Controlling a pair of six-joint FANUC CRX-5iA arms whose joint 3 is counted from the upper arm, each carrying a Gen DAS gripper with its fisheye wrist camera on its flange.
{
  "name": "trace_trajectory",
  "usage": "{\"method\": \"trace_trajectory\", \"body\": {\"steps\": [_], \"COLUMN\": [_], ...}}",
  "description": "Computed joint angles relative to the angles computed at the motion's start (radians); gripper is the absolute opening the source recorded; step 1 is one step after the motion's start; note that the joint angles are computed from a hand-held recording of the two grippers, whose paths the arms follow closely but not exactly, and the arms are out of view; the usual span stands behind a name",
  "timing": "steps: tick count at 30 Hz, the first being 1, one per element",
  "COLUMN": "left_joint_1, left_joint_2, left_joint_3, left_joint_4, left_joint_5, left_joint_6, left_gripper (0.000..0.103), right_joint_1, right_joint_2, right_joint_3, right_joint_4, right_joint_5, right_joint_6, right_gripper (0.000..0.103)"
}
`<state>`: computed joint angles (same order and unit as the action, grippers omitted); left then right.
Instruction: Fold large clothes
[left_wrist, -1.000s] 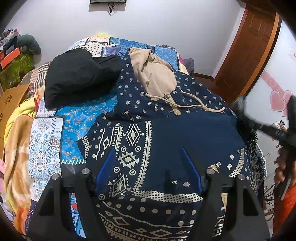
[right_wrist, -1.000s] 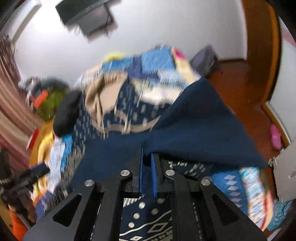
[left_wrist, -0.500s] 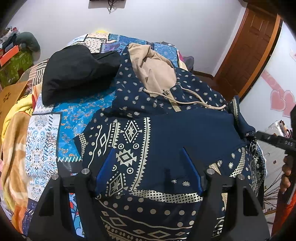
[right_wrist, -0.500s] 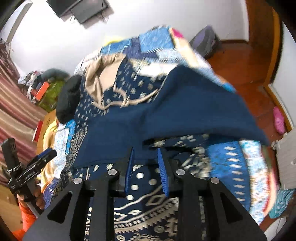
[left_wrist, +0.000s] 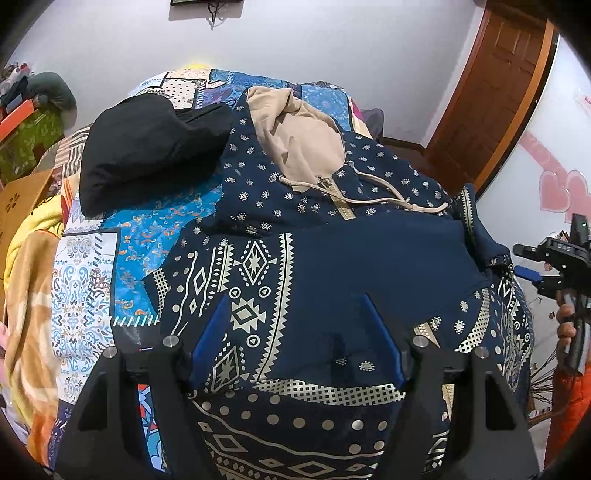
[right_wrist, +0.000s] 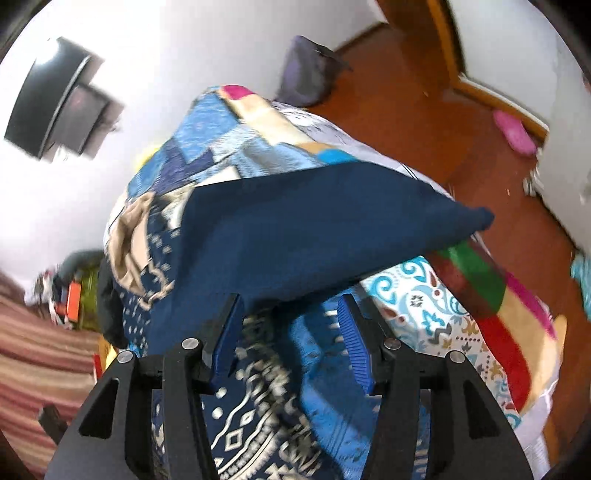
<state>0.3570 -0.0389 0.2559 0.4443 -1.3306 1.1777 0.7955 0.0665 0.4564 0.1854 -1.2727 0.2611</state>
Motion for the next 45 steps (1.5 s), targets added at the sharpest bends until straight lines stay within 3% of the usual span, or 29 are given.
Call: {"method": "trace_trajectory", "body": {"steps": [5,10,12,14,20,27,32,34,39,45], "left_joint_1": [0.001,0.007,0.009,0.012,0.014,0.018,0.019,0.021,0.032,0.046], "left_joint_2": [0.005,0.004,0.003,0.000,-0.019,-0.025,-0.032,-0.035,-0.043,-0.043], "left_joint_3": [0.003,0.002,0.000,-0.002,-0.016,-0.021,-0.024,-0.027,-0.037,-0.045], "left_joint_4": [-0.006,-0.006,-0.004,-0.001,-0.009,0.003,0.009,0.012,0.020,0.019], "left_joint_5": [-0.006,-0.006,-0.005,-0.004,0.014,0.019,0.023,0.025,0.026,0.023], "left_joint_6": [0.007,0.013,0.014,0.011,-0.002,-0.002,-0.007,-0.012,-0.016,-0.014], "left_gripper": [0.071,0.071,0.071,0.071,0.071,0.071,0.071,0.071,0.071,0.071], "right_joint_1": [-0.028,-0.012,-0.007,-0.013,0.037,0.118,0.172,0.184,0.192,0.182], "right_joint_2": [-0.014,0.015,0.036,0.044,0.041,0.082,0.144,0.191,0.363,0.627], "right_joint_3": [-0.062,-0.063,-0.044,-0.031,-0.012,0.132,0.265,0.350,0.620,1.038], "right_joint_4": [0.011,0.113,0.139,0.128,0.268,0.368,0.319,0.247,0.061,-0.106], "right_joint_5": [0.073,0.052,0.028,0.020,0.044,0.117,0.154,0.138,-0.023,-0.381], "right_joint_6": [-0.081,-0.109,-0.104,-0.082,-0.050,0.105,0.272,0.366,0.573,0.674], "right_gripper": [0.049,0.047,0.023,0.011,0.008,0.008,0.008,0.008,0.008,0.009]}}
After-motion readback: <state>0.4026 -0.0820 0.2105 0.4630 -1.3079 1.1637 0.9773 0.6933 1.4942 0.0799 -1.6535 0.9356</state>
